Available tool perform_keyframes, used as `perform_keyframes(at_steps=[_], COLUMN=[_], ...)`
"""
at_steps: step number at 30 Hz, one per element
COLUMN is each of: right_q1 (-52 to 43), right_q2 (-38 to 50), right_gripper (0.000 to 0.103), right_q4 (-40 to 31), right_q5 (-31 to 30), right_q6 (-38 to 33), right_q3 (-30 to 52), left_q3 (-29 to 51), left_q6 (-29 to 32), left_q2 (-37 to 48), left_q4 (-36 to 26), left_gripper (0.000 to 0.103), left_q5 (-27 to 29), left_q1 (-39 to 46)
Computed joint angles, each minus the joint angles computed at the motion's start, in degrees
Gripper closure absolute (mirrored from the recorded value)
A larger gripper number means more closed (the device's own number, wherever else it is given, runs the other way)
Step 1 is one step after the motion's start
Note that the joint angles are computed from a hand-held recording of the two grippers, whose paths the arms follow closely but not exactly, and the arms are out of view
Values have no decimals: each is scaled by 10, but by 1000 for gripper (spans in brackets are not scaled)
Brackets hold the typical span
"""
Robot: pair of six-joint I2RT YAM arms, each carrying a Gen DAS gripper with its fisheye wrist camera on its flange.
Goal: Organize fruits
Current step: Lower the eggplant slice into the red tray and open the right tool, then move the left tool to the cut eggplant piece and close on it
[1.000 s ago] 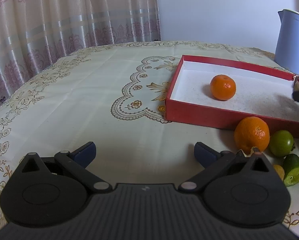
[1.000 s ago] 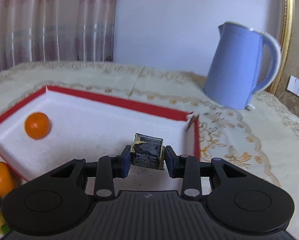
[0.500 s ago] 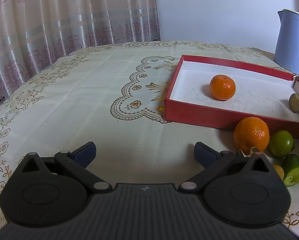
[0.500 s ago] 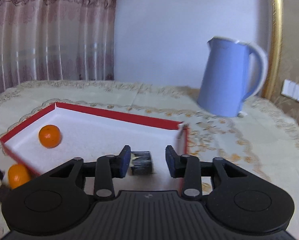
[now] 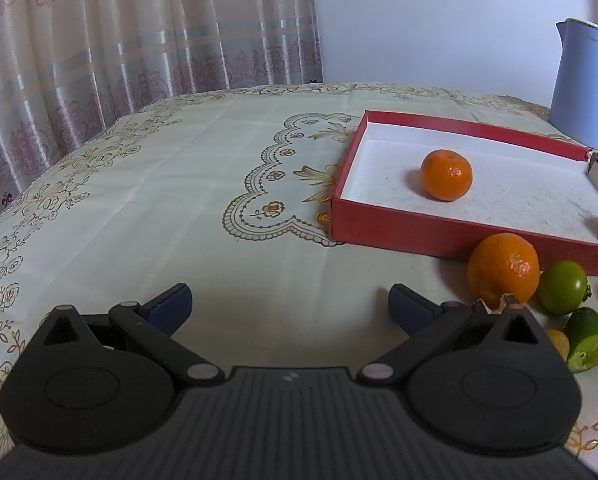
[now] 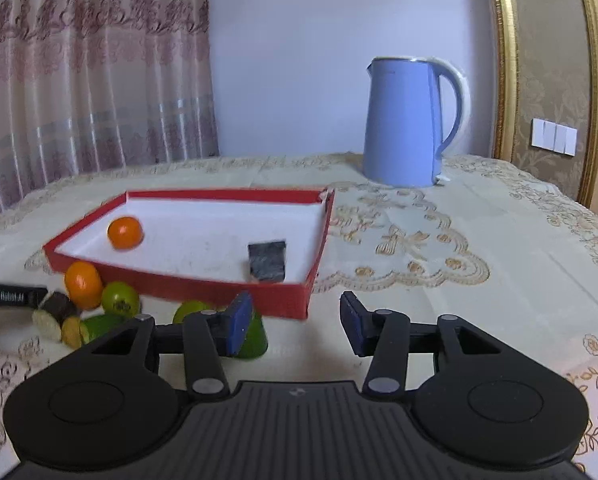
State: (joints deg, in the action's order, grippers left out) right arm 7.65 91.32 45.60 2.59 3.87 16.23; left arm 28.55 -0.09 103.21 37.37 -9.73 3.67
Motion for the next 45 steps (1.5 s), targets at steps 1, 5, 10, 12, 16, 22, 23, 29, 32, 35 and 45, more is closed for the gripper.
perform_keyframes(at_steps=[1,5,10,12,16,22,23,29,32,35,45], right_q1=[4,16,12,8,-1,-16,-16,-16,-16,-16,-16], right_q2=[0,10,34,47,57,63,64,65,65,66,69], right_gripper=[54,54,43,42,38,36,36,36,36,36,36], right_q4=[-6,1,51,75,90,56,56,51,56,53,47], right_q5=[0,1,6,4,-9,-36,-35,-38,-36,-35,-34], right_q6=[-2,-15,-4,-2,-1,13,14,13,15,16,17], right_q3=[1,-2,-14,-20,-24,-9,-9,-7,-10,-8,-4], left_q3=[0,-4,-39,-51,-73,-94,-95,-91,-86,-71,-60], left_q6=[0,0,1,7,20,-22,-24,-28,-27,-30,-35], left_q2=[0,-3,-16,-21,-36,-87,-93,-109,-97,-79,-61], left_q4=[0,4,56,74,88,56,53,29,29,20,13], left_gripper=[0,0,0,0,0,0,0,0,0,0,0], left_q5=[0,4,52,57,82,127,127,131,115,95,102], left_q1=[0,2,20,19,17,13,8,-18,-34,-44,-38])
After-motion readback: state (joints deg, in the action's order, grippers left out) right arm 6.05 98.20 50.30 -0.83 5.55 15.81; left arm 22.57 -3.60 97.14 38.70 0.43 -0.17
